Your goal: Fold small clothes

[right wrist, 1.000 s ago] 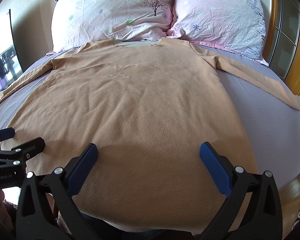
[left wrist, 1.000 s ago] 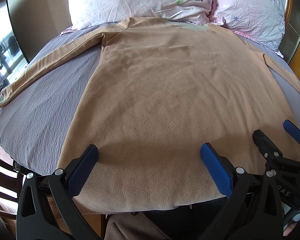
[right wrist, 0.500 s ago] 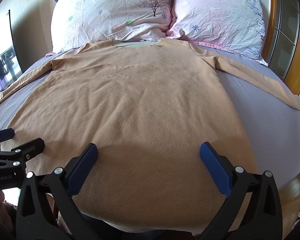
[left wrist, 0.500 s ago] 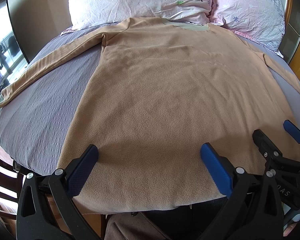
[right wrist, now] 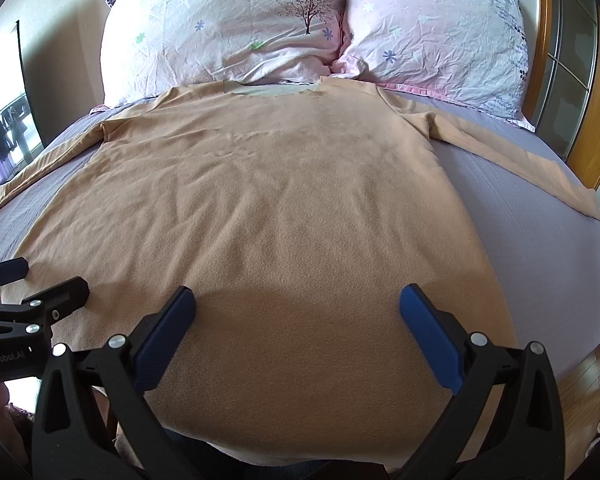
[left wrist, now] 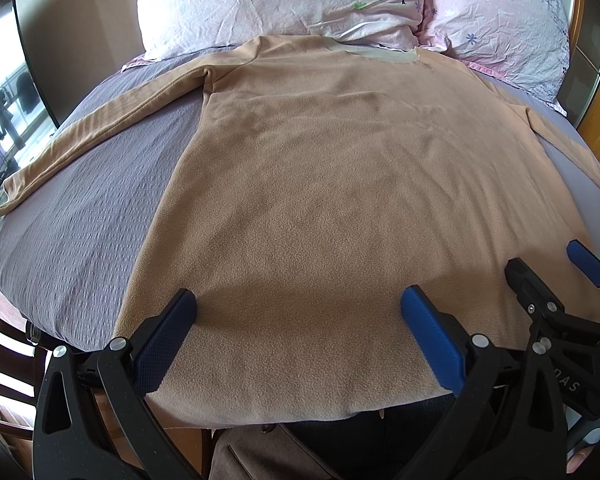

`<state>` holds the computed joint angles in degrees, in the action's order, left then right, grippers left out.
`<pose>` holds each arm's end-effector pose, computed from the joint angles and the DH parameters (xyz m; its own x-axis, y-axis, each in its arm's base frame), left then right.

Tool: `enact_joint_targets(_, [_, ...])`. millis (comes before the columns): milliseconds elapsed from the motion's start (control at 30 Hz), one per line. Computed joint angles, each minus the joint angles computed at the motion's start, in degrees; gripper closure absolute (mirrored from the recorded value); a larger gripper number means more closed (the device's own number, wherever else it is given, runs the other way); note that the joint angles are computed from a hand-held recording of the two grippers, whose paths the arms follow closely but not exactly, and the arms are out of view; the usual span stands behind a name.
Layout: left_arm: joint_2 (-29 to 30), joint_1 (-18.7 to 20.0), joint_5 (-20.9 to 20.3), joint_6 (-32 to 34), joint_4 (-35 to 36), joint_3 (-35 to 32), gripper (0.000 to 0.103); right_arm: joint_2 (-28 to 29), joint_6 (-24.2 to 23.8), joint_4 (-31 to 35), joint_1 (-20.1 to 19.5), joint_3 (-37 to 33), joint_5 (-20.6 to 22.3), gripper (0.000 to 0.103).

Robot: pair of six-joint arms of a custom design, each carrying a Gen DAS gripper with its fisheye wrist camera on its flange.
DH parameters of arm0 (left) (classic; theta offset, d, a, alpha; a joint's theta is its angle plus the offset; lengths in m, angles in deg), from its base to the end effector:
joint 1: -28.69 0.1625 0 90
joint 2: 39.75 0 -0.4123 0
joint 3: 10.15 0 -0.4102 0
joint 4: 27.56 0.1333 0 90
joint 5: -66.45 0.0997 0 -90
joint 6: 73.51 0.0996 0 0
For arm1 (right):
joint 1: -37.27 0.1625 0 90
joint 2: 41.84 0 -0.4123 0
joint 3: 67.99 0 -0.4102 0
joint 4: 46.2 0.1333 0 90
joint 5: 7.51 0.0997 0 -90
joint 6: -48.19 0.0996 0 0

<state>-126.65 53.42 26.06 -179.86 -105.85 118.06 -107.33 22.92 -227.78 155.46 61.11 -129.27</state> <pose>-0.2203 -0.3317 0.1849 -0.6035 -0.4788 -0.6376 0.1164 0.7382 -0.6645 0.2986 -0.3859 0.1422 -0.6051 -0.4988 0.6206 -0.7470 0.6254 -0.2257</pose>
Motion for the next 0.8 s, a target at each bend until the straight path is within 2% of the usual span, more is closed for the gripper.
enact_joint_targets(800, [0.0, 0.0, 0.2, -0.1, 0.1, 0.0, 0.001, 0.2, 0.2, -0.9, 0.3, 0.6, -0.1, 0.002])
